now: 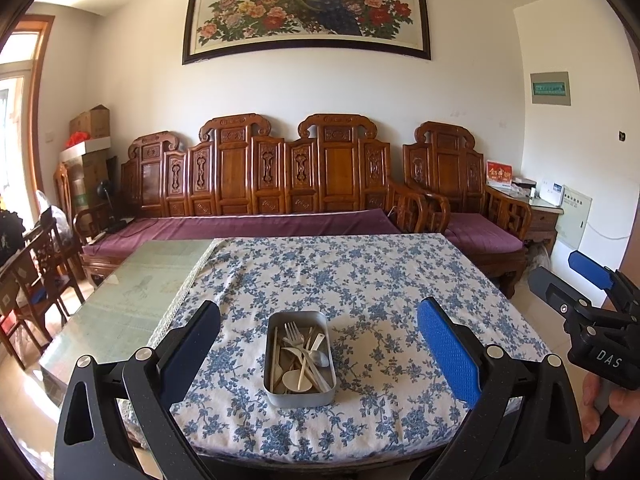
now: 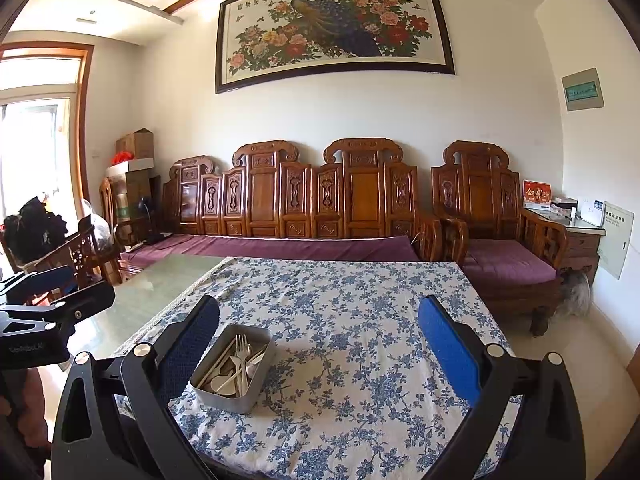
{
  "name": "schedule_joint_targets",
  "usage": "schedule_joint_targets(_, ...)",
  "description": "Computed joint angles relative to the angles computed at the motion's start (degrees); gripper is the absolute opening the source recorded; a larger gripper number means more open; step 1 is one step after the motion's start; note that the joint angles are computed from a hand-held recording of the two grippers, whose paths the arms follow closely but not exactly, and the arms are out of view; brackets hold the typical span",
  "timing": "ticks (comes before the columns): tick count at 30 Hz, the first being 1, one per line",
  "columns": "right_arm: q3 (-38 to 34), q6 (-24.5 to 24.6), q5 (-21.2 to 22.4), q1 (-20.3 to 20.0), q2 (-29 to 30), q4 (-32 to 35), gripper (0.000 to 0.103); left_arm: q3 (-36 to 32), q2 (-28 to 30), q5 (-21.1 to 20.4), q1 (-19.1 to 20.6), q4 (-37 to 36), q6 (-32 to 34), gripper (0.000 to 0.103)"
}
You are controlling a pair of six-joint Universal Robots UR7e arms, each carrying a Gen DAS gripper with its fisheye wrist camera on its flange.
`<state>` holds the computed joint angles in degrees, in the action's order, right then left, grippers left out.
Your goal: Organize utensils
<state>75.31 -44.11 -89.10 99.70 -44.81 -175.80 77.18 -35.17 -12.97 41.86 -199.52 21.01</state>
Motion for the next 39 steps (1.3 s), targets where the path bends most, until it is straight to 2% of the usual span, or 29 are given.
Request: schedule_joint_targets(39, 0.2, 0.2, 0.1, -0.2, -0.1, -0.2, 0.100, -1.0, 0.7, 0.0, -0.1, -2.2, 2.5, 0.095)
